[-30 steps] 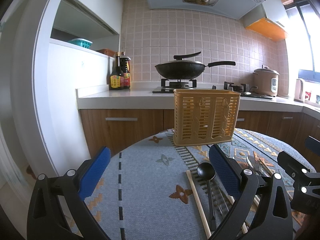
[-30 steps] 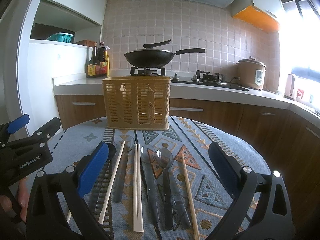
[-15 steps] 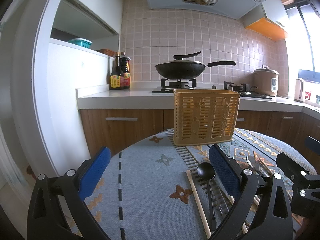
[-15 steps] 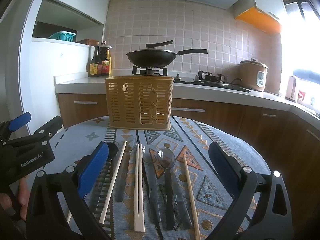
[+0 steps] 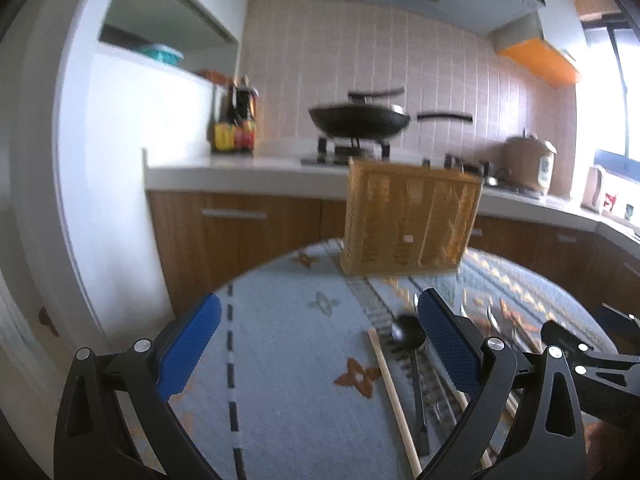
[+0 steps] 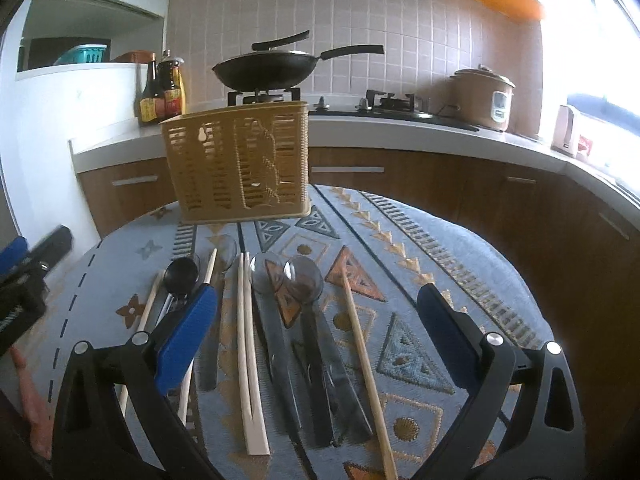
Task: Organize utensils
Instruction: 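Grasp the black spoon with the left tool while the right tool grasps a clear plastic spoon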
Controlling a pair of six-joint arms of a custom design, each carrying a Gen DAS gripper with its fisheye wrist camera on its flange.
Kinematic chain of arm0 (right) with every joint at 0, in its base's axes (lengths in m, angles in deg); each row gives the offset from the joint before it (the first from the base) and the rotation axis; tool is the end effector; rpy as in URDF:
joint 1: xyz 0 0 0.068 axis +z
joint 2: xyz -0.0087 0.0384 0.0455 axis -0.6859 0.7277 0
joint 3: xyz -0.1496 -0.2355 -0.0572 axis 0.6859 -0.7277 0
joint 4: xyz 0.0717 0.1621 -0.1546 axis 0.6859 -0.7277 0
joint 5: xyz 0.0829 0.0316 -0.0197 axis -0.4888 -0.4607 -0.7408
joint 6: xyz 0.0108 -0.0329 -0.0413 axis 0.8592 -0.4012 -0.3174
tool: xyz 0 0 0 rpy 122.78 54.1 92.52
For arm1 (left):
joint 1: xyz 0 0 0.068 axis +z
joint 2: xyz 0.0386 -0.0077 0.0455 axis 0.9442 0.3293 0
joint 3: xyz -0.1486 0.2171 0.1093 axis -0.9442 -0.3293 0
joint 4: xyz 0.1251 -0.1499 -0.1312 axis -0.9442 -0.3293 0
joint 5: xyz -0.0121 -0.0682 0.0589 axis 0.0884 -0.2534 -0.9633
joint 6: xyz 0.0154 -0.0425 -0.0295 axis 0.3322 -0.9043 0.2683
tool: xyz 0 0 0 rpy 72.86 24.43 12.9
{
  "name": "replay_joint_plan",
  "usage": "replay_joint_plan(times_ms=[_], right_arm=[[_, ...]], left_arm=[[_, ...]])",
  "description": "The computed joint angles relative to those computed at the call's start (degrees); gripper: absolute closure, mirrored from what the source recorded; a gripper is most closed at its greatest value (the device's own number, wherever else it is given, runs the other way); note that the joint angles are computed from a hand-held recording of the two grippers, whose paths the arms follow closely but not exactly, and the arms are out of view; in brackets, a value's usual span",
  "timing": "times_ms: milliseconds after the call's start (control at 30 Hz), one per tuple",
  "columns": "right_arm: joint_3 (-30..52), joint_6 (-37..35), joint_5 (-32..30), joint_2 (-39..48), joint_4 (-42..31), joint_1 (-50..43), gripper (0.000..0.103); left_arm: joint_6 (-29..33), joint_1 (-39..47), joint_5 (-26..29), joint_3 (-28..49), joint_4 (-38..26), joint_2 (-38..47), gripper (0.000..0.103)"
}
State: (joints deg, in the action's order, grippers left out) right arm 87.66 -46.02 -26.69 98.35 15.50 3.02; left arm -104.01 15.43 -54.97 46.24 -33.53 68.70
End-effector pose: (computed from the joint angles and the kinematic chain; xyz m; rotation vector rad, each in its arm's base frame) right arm 0.1642 0.1425 0.1445 -0.0842 2.0894 0.0531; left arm 0.1493 -0.1641 0.1378 -0.1924 1.9337 0.0392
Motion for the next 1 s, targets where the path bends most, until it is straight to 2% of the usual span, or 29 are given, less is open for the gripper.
replay_joint_plan(times_ms=[100,133,233,267,300,367,433,467,533,600,700,767,800,1000], right_arm=[[-0.17,0.06,0.39,0.44,0.42,0.17,0.007],[0.26,0.27,0.39,0.58,-0.37,0.07,0.007],[1.82,0.20,-1.25,0.45,-3.81,-1.08,0.007],[2.31,0.01,-2.25,0.26,-5.05,-1.78,0.008],[2.69,-0.44,-3.53,-0.09,-6.25,-2.61,0.009],[3.48,-1.35,-6.37,-1.41,-9.14,-4.54,0.016],[4.35,-2.59,-10.05,-2.69,-11.35,-7.12,0.032],[5.21,-3.72,-12.35,-3.47,-13.12,-8.83,0.035],[7.14,-5.76,-15.21,-4.04,-16.23,-11.36,0.043],[9.54,-8.32,-17.94,-3.91,-19.54,-13.94,0.051],[12.59,-11.30,-20.46,-3.05,-23.43,-16.59,0.061],[14.79,-13.32,-23.66,-2.05,-25.90,-19.24,0.062],[16.02,-14.27,-25.53,-1.40,-27.24,-20.56,0.063],[22.19,-17.83,-39.43,3.29,-33.86,-27.18,0.066]], left_arm=[[1.54,4.98,9.79,0.63,-3.28,-2.23,0.008],[2.04,7.73,14.87,1.86,-6.60,-3.08,0.010],[6.22,14.99,29.15,5.84,-14.63,-3.71,0.023],[7.10,15.95,30.95,6.95,-16.21,-3.14,0.028],[8.71,17.12,33.70,8.91,-19.35,-2.55,0.028],[11.16,17.38,36.48,11.53,-22.87,-1.27,0.033],[13.86,17.40,39.64,13.50,-25.25,-0.63,0.040],[15.08,17.54,41.96,14.37,-26.06,-0.35,0.045],[16.74,18.21,46.63,16.13,-27.61,0.49,0.047],[17.97,18.66,49.35,18.32,-29.62,1.70,0.054],[19.01,17.35,48.17,22.34,-32.98,4.91,0.063],[19.52,17.88,49.50,25.15,-35.28,7.81,0.077],[19.73,18.43,51.01,26.25,-35.88,9.05,0.080],[20.12,20.67,54.23,28.33,-36.63,12.49,0.091]])
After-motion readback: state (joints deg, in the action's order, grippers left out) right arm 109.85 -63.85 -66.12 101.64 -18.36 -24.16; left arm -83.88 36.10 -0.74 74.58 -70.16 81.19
